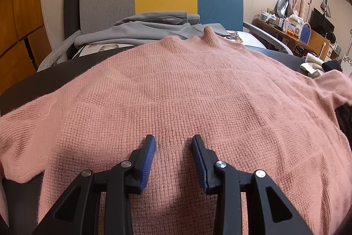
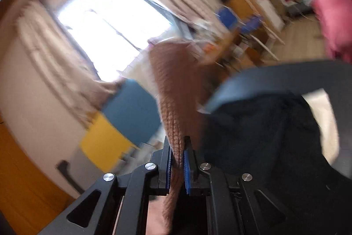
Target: Fold clothes
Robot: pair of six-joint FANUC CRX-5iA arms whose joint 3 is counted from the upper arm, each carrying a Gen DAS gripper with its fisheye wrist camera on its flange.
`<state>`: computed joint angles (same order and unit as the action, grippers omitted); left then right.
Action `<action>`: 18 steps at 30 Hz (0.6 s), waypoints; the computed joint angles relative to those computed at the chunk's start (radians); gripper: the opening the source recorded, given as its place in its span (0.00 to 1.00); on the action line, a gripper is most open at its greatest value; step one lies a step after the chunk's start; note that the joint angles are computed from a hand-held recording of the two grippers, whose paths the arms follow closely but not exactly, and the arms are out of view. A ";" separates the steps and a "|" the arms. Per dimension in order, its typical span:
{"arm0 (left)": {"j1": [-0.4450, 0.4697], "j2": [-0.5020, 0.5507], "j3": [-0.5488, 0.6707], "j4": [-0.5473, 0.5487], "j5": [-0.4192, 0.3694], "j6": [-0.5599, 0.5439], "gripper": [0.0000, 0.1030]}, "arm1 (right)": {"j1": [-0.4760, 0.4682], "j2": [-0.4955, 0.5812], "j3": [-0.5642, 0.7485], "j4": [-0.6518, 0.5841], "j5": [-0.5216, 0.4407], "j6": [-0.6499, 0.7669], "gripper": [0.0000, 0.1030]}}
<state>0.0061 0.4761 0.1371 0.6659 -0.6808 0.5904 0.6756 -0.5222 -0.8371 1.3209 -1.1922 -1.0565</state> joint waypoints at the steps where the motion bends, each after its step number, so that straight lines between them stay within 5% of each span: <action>1: 0.000 0.001 0.001 -0.001 0.000 0.000 0.34 | 0.001 -0.010 -0.012 -0.082 0.021 -0.027 0.12; 3: 0.000 0.001 0.002 -0.003 0.001 0.000 0.34 | -0.016 -0.027 -0.036 -0.244 0.080 -0.069 0.13; 5: 0.000 0.002 0.002 -0.002 0.001 -0.001 0.34 | 0.048 -0.067 -0.098 -0.250 0.029 -0.174 0.12; 6: 0.000 0.002 0.003 -0.001 0.000 -0.001 0.34 | 0.094 -0.059 -0.092 -0.264 -0.043 -0.212 0.18; 7: -0.001 0.002 0.003 -0.002 0.001 -0.001 0.34 | 0.153 -0.019 -0.043 -0.322 -0.161 -0.197 0.38; 8: -0.001 0.003 0.003 -0.003 0.002 -0.001 0.35 | 0.199 0.035 0.030 -0.403 -0.281 -0.166 0.44; 11: -0.004 0.000 0.001 -0.011 0.011 0.001 0.35 | 0.292 0.170 0.169 -0.468 -0.515 -0.161 0.45; 13: -0.005 0.000 0.001 -0.014 0.013 0.003 0.35 | 0.278 0.261 0.230 -0.381 -0.507 -0.027 0.45; 18: 0.001 0.006 0.009 0.001 -0.008 0.001 0.35 | 0.147 0.348 0.300 -0.224 -0.221 0.474 0.44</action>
<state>0.0071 0.4816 0.1460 0.6665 -0.6889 0.5916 0.8226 -0.1746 -0.5372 1.0968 -1.4134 -0.5829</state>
